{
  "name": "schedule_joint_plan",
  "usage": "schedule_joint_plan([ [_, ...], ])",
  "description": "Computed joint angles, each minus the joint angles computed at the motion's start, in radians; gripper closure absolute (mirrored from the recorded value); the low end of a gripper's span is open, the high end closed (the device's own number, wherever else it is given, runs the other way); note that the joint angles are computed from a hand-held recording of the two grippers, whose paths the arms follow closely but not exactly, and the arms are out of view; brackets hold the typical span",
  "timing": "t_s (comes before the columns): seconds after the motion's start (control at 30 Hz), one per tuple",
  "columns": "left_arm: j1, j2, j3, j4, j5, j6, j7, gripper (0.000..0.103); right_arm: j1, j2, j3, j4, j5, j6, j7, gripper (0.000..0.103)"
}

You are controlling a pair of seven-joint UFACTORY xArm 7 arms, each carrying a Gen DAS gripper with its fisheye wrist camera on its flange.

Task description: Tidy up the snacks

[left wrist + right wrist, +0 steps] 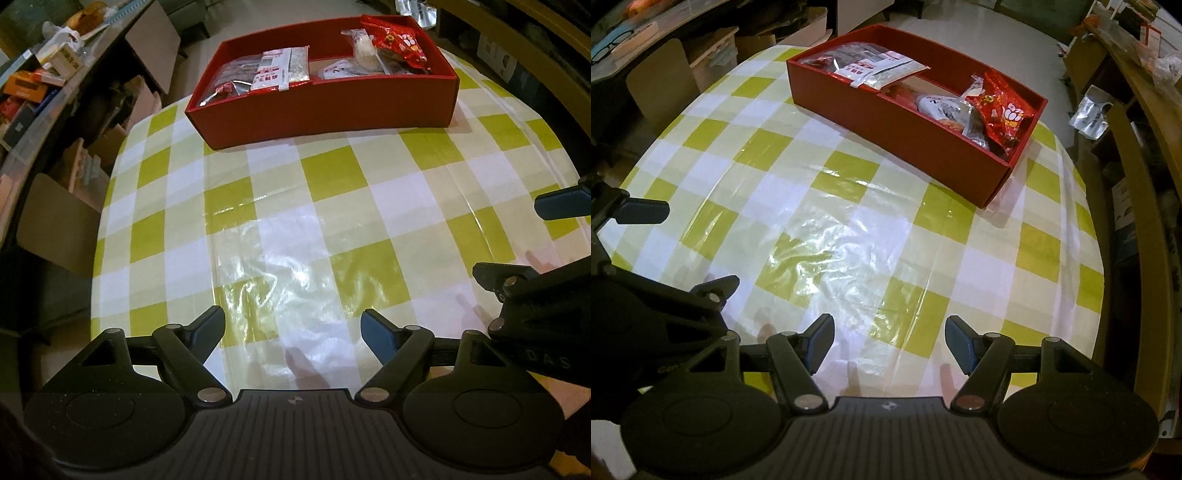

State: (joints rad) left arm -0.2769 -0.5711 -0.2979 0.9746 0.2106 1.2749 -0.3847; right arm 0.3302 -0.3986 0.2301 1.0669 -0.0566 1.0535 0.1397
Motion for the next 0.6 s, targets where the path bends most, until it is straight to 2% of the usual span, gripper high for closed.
schedule_joint_plan([
  [0.6, -0.005, -0.034, -0.002, -0.019, -0.013, 0.012, 0.001, 0.018, 0.010, -0.021, -0.009, -0.017, 0.031, 0.000, -0.022, 0.030],
])
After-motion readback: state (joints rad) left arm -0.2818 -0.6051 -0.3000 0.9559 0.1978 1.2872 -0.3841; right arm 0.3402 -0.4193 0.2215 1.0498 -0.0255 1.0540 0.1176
